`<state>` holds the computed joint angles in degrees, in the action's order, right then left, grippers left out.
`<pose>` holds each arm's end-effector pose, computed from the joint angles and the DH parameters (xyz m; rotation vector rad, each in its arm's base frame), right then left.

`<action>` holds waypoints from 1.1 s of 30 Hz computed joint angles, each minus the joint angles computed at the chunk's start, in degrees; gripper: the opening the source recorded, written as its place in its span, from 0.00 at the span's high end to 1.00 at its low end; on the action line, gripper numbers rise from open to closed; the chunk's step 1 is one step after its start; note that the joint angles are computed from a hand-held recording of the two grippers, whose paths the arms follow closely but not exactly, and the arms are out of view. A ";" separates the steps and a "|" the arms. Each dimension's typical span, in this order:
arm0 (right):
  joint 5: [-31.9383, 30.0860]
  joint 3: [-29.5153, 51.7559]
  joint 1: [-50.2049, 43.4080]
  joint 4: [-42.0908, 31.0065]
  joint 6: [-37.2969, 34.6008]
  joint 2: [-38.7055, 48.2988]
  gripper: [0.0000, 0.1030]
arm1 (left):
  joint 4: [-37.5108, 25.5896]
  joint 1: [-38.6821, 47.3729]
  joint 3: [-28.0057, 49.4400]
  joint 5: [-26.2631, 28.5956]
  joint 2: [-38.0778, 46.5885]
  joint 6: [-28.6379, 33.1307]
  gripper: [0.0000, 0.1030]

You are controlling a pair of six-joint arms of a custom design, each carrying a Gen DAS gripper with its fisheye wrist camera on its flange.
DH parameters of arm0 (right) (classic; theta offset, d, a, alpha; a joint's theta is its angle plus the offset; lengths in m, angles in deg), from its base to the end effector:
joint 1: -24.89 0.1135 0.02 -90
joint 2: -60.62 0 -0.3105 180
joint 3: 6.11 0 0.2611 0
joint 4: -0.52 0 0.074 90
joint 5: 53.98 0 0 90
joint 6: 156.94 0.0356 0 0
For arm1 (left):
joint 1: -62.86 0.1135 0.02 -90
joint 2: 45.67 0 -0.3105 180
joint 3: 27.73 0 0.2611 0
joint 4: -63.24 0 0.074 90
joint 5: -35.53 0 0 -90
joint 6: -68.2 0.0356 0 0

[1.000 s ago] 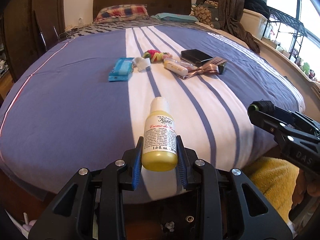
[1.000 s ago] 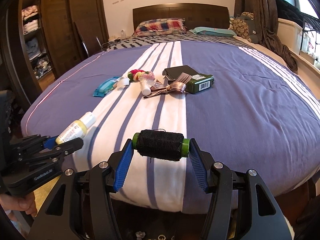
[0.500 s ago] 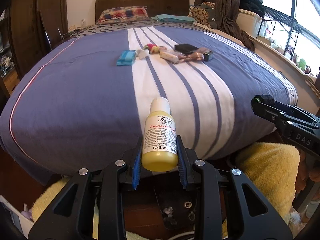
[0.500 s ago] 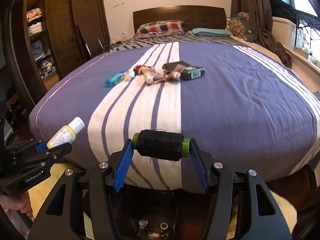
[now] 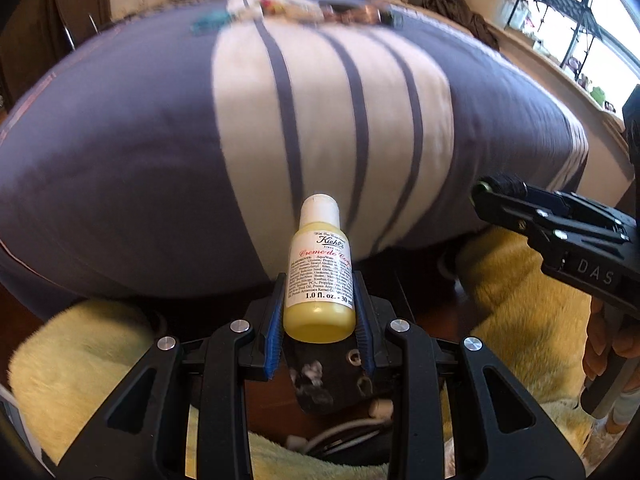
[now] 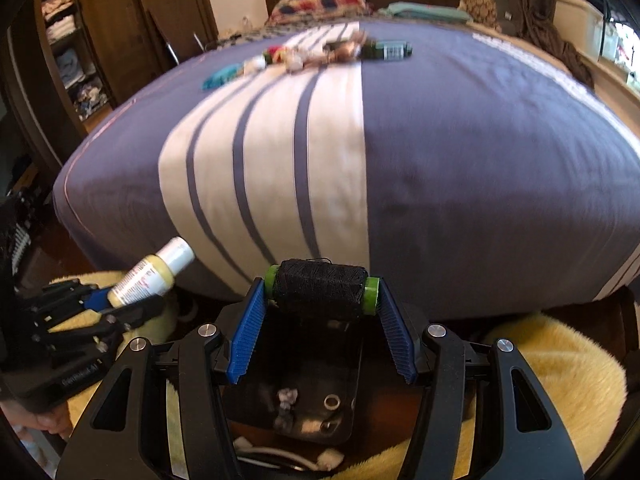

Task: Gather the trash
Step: 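Carry the spool and bottle down past the bed edge to the bin, then open both grippers to drop the spool and bottle into the bin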

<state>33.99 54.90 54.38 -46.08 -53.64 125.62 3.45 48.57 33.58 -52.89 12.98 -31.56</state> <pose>0.1898 0.1088 0.2921 -0.3661 2.4619 0.3662 0.1730 -0.0451 0.2987 0.1124 2.5769 -0.1933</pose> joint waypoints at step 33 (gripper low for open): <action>-8.81 -0.90 -0.06 3.90 0.70 18.78 0.44 | 8.26 2.30 -7.63 8.63 16.74 1.86 0.72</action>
